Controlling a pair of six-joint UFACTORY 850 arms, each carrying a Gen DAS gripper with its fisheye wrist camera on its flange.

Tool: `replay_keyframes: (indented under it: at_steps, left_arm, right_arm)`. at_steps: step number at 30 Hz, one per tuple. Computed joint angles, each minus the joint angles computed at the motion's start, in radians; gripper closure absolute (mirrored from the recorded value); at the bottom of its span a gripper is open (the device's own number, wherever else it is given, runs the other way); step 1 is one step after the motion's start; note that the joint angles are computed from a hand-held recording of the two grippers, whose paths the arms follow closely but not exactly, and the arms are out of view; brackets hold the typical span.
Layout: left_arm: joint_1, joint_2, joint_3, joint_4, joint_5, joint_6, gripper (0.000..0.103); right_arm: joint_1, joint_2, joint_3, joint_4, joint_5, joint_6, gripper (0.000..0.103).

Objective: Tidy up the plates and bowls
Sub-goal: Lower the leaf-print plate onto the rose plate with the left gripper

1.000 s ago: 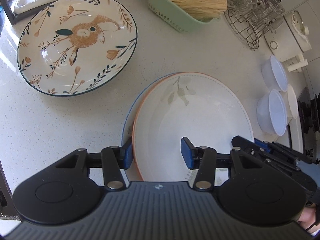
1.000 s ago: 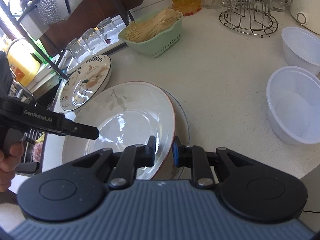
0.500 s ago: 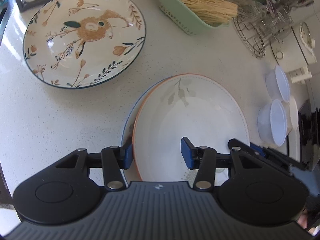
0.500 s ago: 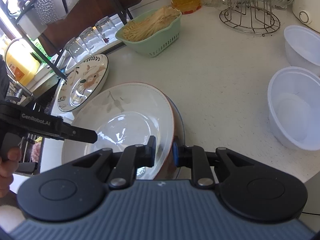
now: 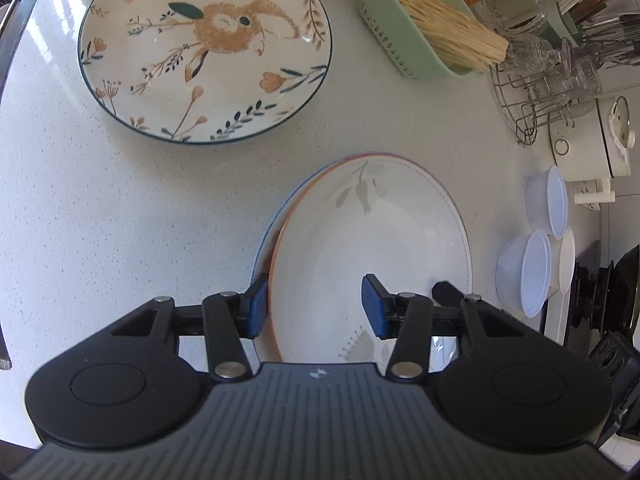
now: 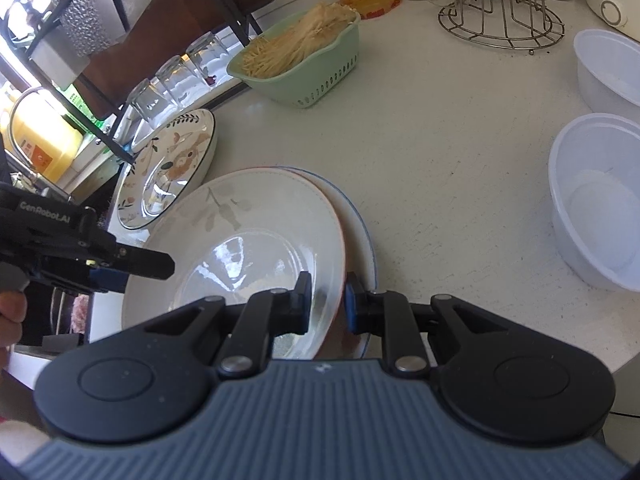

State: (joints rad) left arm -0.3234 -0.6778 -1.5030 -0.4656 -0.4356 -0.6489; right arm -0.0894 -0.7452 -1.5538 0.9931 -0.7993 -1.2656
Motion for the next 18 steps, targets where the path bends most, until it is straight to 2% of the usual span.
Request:
replay_keyframes:
  at_steps: [8,12,18]
  left_arm:
    - [0.008,0.037,0.059,-0.120,0.016,0.043,0.050]
    - [0.011,0.042,0.044,-0.023,0.004,-0.046,0.050]
    - [0.001,0.045,0.044,0.069,0.013,-0.097,0.050]
  right_arm:
    - [0.003,0.002,0.007,0.014,0.014,-0.036,0.084]
    - [0.007,0.006,0.013,0.025,0.030,-0.062,0.084]
    - [0.010,0.008,0.014,0.020,0.039,-0.065,0.084]
